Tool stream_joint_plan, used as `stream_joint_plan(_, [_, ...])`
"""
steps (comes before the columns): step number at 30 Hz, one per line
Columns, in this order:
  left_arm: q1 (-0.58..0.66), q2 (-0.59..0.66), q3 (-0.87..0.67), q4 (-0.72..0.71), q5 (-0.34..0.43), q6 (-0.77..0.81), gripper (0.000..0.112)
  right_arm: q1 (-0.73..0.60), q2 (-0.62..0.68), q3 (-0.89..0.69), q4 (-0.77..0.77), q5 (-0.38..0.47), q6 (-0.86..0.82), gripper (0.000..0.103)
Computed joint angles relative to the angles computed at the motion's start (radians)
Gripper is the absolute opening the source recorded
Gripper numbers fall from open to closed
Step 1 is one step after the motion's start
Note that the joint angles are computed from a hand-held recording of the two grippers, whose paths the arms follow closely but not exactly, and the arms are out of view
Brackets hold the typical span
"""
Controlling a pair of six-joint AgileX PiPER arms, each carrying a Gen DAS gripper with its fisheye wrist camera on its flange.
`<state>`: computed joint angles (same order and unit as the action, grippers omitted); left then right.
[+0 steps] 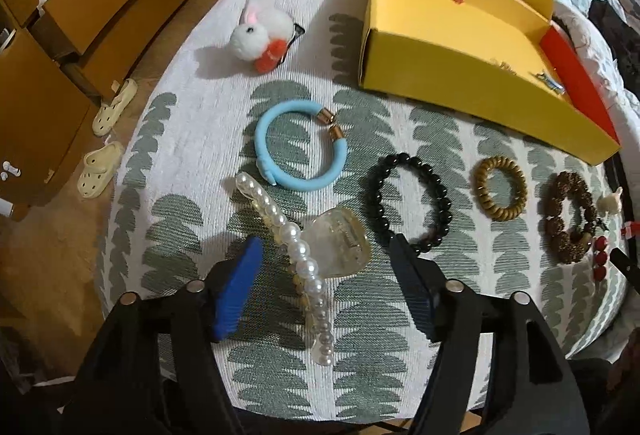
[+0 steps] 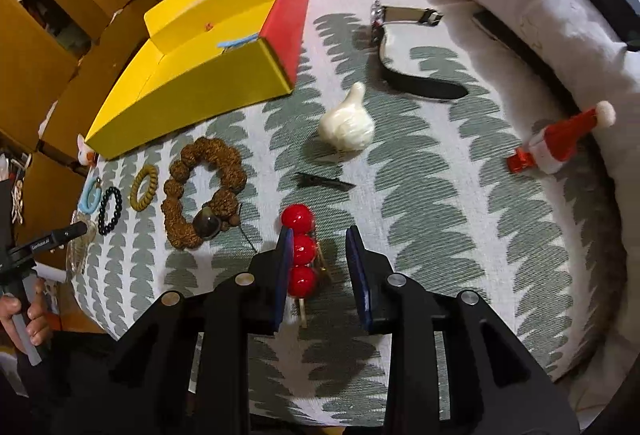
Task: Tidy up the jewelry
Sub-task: 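Open both grippers to set the pearl clip and red bead pin on the bedspread, then move both grippers back over the blue clip and gold pendant in the tray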
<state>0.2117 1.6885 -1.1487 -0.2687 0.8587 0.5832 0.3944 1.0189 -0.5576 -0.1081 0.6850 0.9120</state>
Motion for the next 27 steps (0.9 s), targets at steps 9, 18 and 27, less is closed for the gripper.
stream_joint_plan(9, [0.029,-0.024,-0.089,-0.095,0.081,0.045,0.069,0.016,-0.019,-0.064,-0.067,0.039,0.049,0.032])
stream_joint_plan(18, [-0.135,0.037,-0.298,-0.054,0.148,-0.075,0.071,-0.045,0.153,-0.254,-0.006,0.047,-0.108,0.032])
stream_joint_plan(27, [-0.357,0.285,-0.646,0.072,0.311,-0.282,0.075,-0.176,0.447,-0.615,0.206,0.103,-0.453,0.032])
